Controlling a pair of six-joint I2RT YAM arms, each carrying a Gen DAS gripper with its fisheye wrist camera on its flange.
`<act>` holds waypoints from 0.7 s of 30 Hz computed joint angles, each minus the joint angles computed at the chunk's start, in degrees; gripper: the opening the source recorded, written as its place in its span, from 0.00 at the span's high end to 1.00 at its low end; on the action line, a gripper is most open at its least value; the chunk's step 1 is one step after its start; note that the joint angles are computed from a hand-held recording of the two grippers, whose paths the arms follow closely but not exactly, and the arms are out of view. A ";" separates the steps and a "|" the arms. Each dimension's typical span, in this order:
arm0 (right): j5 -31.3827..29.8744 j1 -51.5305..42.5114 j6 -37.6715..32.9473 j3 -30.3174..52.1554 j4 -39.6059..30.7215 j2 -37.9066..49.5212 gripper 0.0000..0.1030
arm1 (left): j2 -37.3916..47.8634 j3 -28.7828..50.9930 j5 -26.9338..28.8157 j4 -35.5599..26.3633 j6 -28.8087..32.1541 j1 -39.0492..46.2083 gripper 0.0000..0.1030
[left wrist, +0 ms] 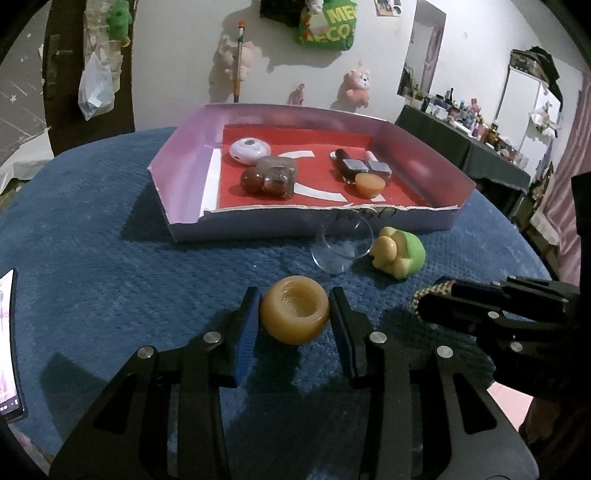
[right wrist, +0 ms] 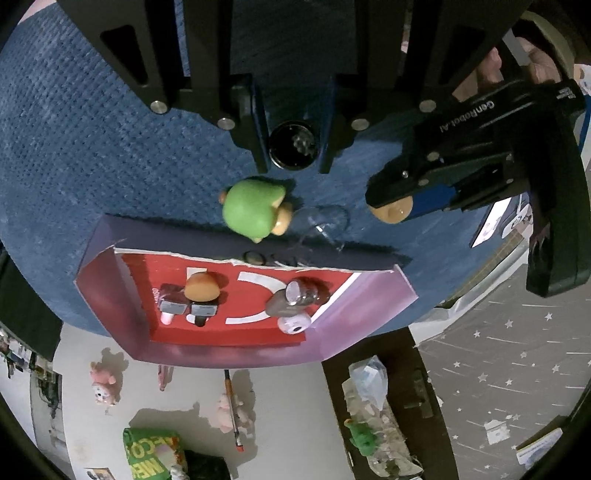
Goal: Organize rigid objects
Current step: 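Carry the tan ring and mesh cup into the red-lined box with both tools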
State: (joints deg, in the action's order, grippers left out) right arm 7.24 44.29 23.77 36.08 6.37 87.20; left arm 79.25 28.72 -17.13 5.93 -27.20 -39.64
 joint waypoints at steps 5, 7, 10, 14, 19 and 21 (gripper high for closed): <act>0.41 1.12 0.35 -0.13 -0.26 -0.83 0.73 | -0.94 -0.19 -0.12 -0.32 0.18 0.15 0.65; 0.27 1.04 0.63 -0.03 -0.40 -0.57 0.74 | -0.88 -0.06 -0.10 -0.51 0.04 0.17 0.65; -0.30 0.77 0.74 -0.32 -0.31 -1.49 0.74 | -1.08 -0.16 -0.23 -0.29 0.26 0.15 0.65; -0.56 0.57 0.39 -0.24 -1.00 -3.56 0.74 | -2.30 -0.02 -0.24 -0.45 1.06 0.39 0.65; -1.77 -0.33 -0.70 0.80 -1.91 -5.49 0.74 | -4.08 1.04 -0.26 -1.49 2.39 0.86 0.65; -2.25 -0.63 -1.12 1.50 -2.46 -5.95 0.74 | -4.49 1.77 -0.39 -1.98 3.32 1.09 0.65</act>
